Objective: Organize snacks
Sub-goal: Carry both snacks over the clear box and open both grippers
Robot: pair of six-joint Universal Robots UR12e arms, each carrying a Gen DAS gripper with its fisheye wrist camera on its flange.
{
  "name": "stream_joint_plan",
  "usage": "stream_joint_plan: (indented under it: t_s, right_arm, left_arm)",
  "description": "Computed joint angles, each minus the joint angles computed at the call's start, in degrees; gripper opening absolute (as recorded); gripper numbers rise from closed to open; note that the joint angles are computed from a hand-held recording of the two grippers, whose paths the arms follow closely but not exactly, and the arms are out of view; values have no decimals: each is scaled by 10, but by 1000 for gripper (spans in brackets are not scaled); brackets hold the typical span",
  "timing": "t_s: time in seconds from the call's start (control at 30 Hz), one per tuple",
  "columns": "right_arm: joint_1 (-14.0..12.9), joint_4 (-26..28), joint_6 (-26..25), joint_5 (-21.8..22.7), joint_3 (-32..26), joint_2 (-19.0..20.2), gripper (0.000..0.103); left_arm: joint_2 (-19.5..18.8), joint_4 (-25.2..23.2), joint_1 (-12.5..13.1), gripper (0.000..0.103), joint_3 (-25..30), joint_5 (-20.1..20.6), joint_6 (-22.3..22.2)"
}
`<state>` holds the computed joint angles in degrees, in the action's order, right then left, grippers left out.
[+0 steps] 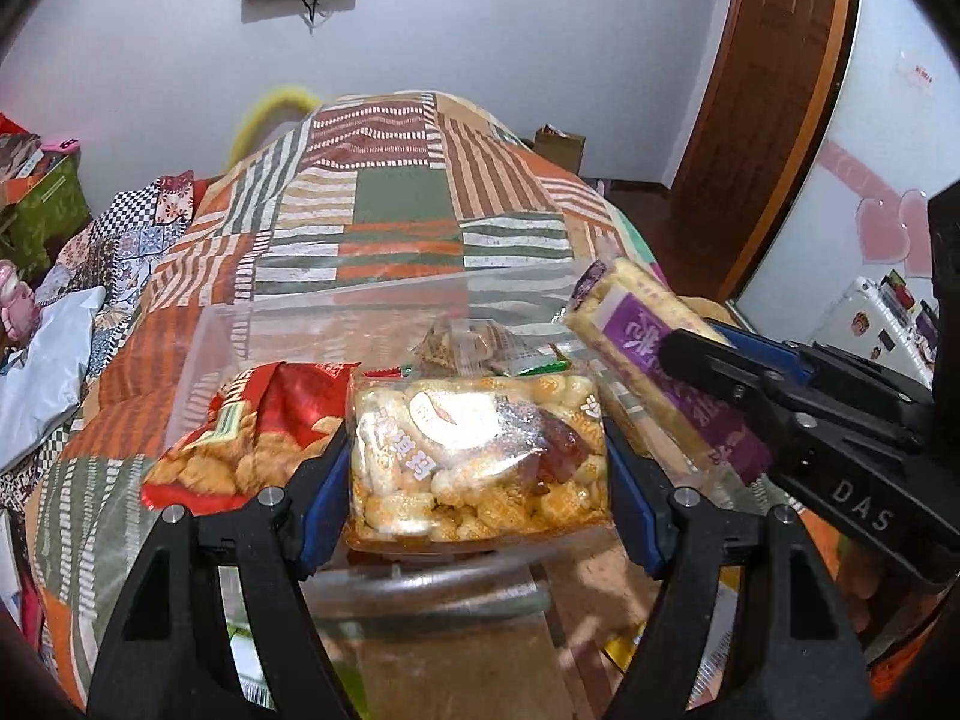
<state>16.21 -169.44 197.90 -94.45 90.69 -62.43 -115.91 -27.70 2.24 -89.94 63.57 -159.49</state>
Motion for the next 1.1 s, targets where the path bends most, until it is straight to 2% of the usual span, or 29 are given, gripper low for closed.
stream_joint_plan:
  t_s: [0.2, 0.57, 0.7, 1.0, 1.1]
  right_arm:
    - [-3, 19, -2, 14, -6, 5, 22]
    - [0, 45, -10, 5, -12, 3, 24]
    - [0, 38, -12, 9, -6, -4, 25]
    - [5, 4, -13, -6, 24, -31, 38]
    - [7, -4, -13, -13, 39, -42, 41]
  left_arm:
    - [-11, -10, -5, 74, 10, 13, 5]
    - [-12, -23, -7, 74, 11, 21, 7]
    - [-2, -23, -4, 75, 4, 12, 3]
    - [33, -2, 13, 75, -27, -22, -4]
    - [47, 10, 19, 78, -43, -25, -2]
